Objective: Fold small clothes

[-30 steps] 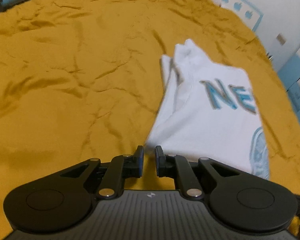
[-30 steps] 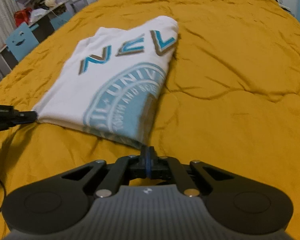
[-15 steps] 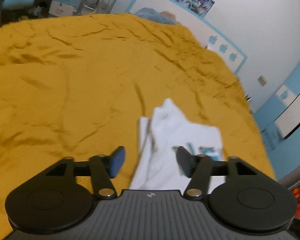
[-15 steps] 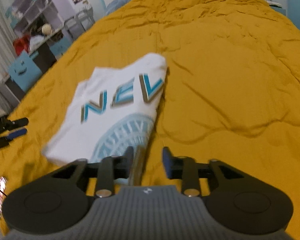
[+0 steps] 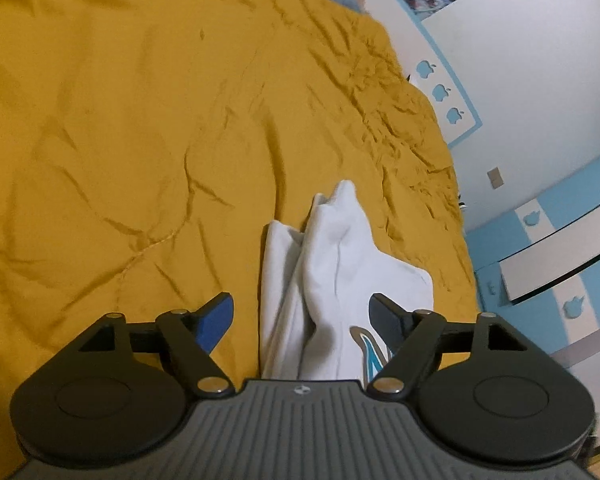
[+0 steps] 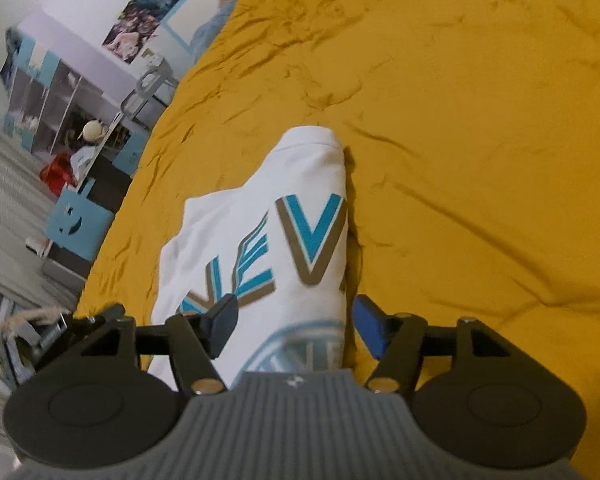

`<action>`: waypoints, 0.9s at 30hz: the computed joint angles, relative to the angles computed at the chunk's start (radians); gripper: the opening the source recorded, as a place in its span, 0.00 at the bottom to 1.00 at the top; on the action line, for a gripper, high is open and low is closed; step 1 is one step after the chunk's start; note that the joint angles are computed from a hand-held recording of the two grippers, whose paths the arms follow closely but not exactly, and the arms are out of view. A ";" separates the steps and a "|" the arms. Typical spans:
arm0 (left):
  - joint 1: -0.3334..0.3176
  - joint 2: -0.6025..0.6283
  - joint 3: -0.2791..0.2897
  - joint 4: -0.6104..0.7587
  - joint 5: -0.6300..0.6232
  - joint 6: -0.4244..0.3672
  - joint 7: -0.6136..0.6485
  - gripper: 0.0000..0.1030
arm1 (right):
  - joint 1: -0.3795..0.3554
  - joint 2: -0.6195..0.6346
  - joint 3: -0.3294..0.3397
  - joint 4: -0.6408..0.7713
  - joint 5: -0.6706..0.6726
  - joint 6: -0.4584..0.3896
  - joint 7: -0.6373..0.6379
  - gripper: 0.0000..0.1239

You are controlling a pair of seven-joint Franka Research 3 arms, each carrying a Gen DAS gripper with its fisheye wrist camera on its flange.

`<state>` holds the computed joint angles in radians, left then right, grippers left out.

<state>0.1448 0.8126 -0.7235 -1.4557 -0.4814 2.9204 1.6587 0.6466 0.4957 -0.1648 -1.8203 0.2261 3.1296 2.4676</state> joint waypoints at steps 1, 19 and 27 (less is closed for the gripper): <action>-0.010 0.025 0.007 0.033 0.003 -0.021 -0.010 0.88 | -0.043 0.022 0.044 0.024 0.018 0.005 -0.014 0.49; -0.178 0.219 0.104 0.362 -0.008 -0.098 0.006 0.24 | -0.476 0.369 0.532 0.351 0.197 0.141 -0.271 0.21; -0.140 0.052 0.054 0.106 0.093 0.146 0.077 0.17 | -0.259 0.263 0.267 0.331 0.224 0.102 -0.299 0.08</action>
